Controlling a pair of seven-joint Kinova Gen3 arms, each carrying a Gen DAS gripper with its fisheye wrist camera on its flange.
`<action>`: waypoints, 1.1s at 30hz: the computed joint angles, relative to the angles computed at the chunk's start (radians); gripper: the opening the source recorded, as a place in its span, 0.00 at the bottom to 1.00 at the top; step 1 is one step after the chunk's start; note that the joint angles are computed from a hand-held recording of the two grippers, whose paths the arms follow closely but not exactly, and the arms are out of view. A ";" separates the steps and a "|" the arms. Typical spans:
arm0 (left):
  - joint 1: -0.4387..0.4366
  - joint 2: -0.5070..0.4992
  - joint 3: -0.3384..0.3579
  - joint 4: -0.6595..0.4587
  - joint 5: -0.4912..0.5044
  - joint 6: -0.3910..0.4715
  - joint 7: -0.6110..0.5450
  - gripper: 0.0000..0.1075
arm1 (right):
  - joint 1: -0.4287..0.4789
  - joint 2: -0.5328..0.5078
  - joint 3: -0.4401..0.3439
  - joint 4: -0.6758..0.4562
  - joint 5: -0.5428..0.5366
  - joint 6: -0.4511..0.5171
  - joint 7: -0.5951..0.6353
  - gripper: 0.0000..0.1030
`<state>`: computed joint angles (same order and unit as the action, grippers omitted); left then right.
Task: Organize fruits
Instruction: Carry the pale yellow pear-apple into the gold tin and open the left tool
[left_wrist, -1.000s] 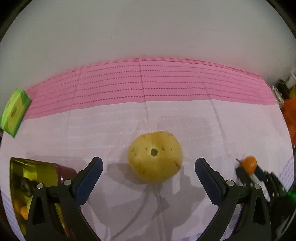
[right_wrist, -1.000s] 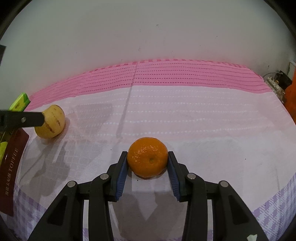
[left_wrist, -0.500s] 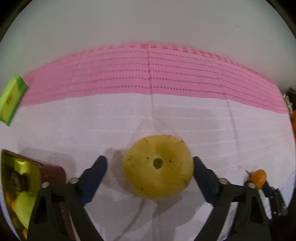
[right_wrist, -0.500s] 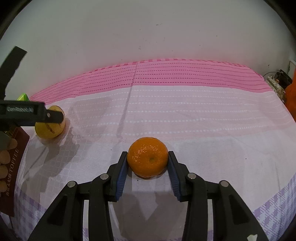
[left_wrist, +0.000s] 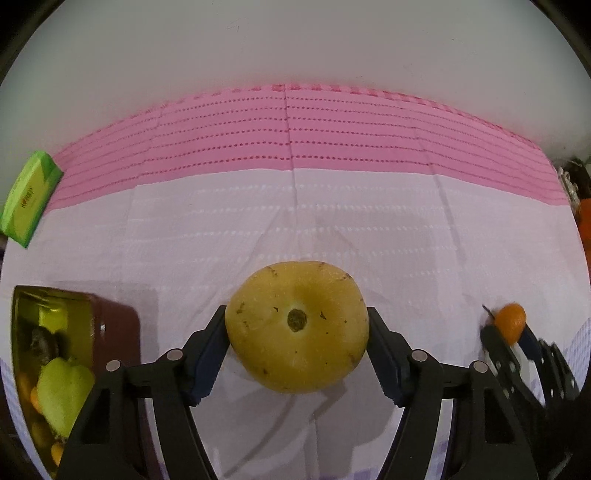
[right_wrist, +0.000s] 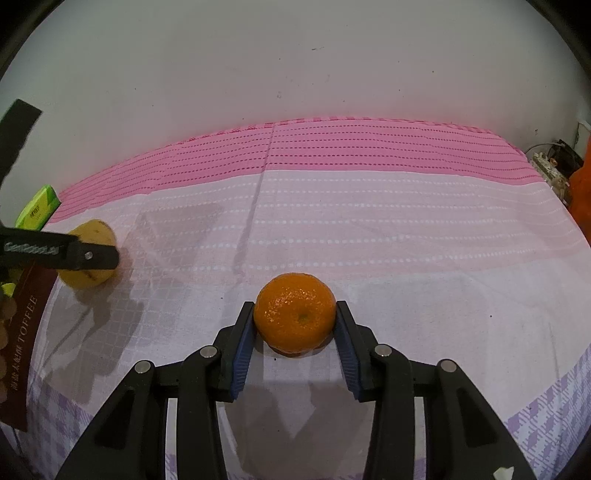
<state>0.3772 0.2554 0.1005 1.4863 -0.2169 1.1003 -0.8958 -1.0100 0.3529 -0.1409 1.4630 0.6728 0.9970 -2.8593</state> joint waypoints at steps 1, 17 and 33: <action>0.003 -0.006 0.001 0.001 -0.003 0.005 -0.002 0.65 | -0.001 0.001 0.000 -0.001 0.000 0.002 0.000 0.38; -0.018 -0.238 0.056 0.071 -0.010 0.118 -0.059 0.65 | -0.018 0.030 0.009 -0.042 0.001 0.049 0.027 0.39; -0.242 -0.465 0.026 0.223 -0.012 0.212 -0.136 0.65 | -0.023 0.036 0.013 -0.055 0.000 0.066 0.042 0.39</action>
